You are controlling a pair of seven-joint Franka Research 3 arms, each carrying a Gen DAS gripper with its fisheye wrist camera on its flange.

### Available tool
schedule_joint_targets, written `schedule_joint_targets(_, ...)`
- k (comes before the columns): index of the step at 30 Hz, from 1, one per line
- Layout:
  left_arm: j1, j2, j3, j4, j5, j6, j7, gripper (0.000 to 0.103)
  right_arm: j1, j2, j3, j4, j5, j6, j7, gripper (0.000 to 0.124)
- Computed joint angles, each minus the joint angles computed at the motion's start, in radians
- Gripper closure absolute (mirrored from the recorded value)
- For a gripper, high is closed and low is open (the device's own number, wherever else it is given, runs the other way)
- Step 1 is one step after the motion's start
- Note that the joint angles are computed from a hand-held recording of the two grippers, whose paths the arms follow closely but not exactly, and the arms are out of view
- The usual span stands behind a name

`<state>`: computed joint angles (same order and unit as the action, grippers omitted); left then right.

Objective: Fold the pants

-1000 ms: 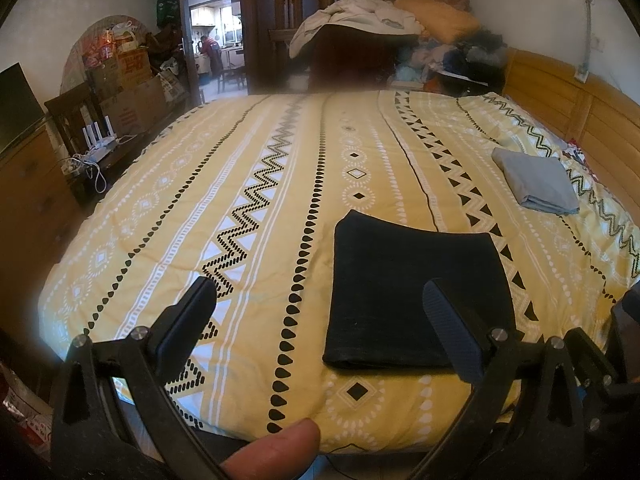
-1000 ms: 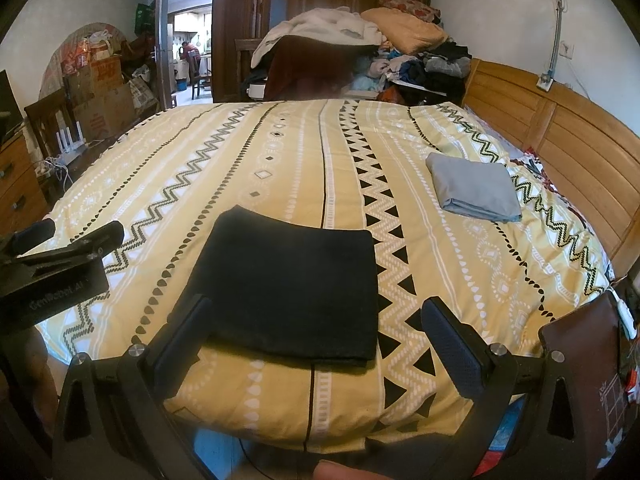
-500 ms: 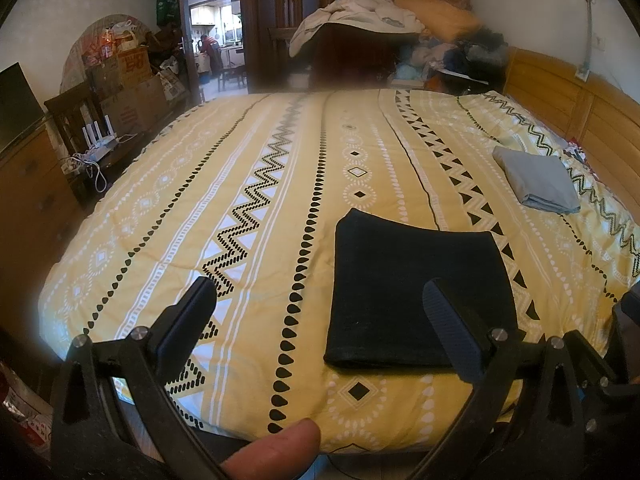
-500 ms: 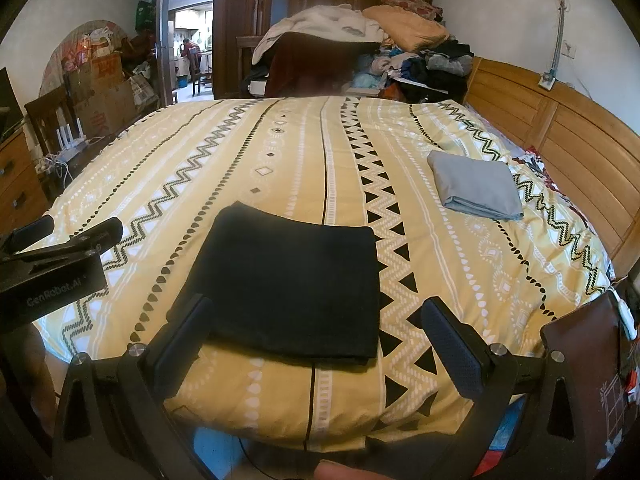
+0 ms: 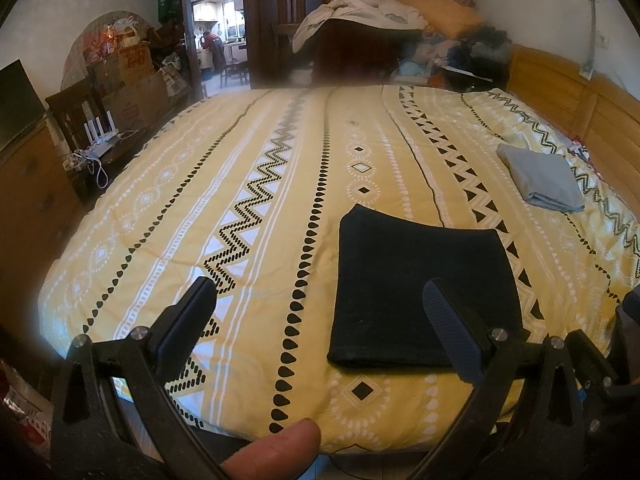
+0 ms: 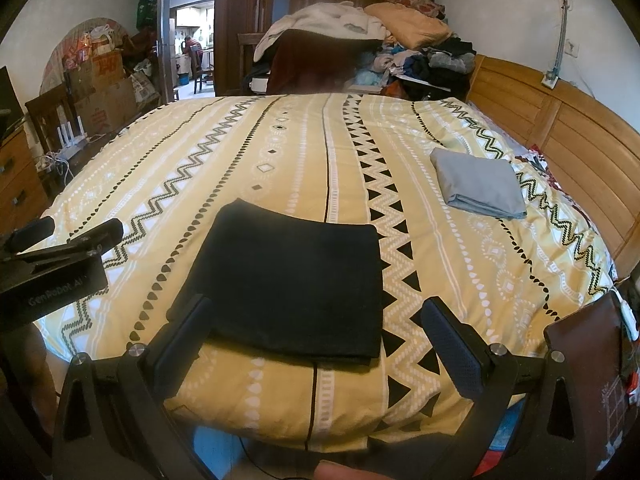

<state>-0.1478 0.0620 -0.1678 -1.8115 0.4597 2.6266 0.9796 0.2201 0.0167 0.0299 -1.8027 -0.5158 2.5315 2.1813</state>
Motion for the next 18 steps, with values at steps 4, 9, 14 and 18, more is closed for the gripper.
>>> schedule_joint_targets(4, 0.001, -0.001, 0.001, -0.002, -0.001, 0.001, 0.001, 0.000, 0.001, 0.000, 0.000, 0.003, 0.001, -0.004, 0.001, 0.021)
schedule_joint_targets(9, 0.002, 0.000, 0.001, -0.001, -0.002, -0.001, 0.004, 0.000, 0.002, 0.002, 0.000, 0.006, -0.001, -0.006, 0.002, 0.021)
schedule_joint_targets(14, 0.002, 0.001, 0.001, 0.000, -0.004, -0.001, 0.004, 0.000, 0.002, 0.004, 0.000, 0.008, 0.001, -0.007, 0.000, 0.021)
schedule_joint_targets(18, 0.003, 0.000, 0.003, -0.004, 0.000, -0.002, 0.001, 0.000, 0.005, 0.008, 0.000, 0.009, 0.002, -0.004, 0.000, 0.021)
